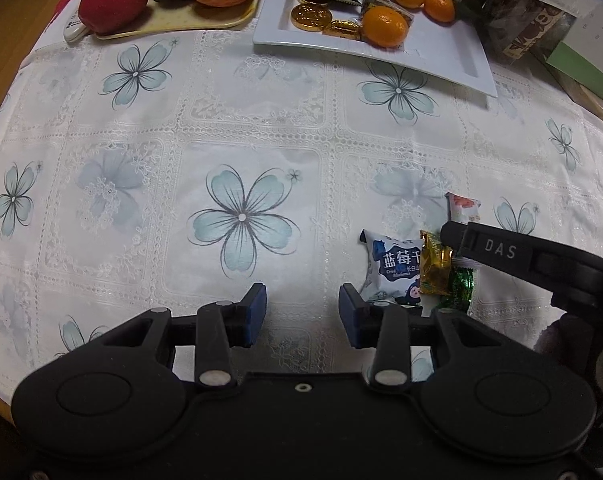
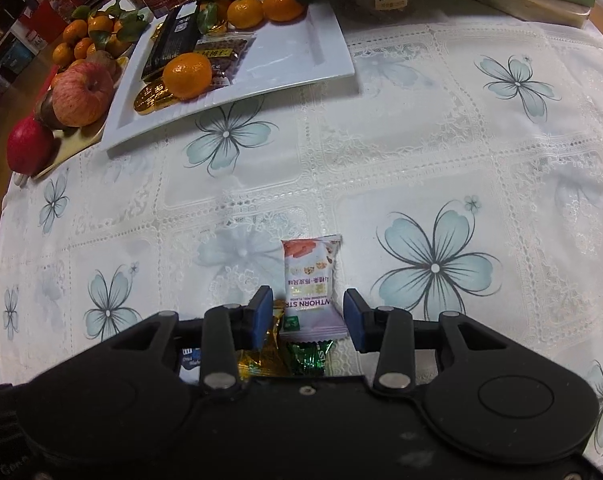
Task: Organize snacks
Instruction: 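Close the right tool on the white-red packet while the left tool moves to the blue berry packet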
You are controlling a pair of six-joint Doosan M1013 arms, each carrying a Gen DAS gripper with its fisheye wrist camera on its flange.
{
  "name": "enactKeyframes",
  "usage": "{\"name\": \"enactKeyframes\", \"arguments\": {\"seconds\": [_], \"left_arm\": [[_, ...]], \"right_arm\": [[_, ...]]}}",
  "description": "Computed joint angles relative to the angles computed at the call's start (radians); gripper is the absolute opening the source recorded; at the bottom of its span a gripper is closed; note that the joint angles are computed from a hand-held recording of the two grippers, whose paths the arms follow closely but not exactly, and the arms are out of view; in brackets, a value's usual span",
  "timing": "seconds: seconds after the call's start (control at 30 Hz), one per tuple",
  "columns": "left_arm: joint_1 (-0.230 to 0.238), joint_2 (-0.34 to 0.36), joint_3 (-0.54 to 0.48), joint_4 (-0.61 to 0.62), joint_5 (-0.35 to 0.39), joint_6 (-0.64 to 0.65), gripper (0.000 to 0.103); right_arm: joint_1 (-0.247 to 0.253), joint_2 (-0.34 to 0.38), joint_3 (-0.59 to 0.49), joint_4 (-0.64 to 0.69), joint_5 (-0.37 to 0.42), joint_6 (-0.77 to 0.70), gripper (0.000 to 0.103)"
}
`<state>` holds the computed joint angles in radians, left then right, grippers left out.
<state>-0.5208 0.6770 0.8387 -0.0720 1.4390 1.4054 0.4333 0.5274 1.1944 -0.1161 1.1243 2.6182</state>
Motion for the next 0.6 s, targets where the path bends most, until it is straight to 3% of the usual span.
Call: {"name": "enactKeyframes", "arguments": {"seconds": [0.2, 0.4, 0.6], "left_arm": [[-0.004, 0.000, -0.001, 0.003, -0.004, 0.013, 0.049], [-0.004, 0.003, -0.002, -0.002, 0.000, 0.008, 0.049], [-0.008, -0.001, 0.004, -0.013, -0.021, 0.018, 0.049]], "right_arm": [[0.000, 0.004, -0.004, -0.013, -0.002, 0.023, 0.042], [-0.002, 0.004, -0.006, -0.012, 0.015, 0.015, 0.027], [-0.013, -0.019, 0.023, 0.020, 0.000, 0.030, 0.023]]}}
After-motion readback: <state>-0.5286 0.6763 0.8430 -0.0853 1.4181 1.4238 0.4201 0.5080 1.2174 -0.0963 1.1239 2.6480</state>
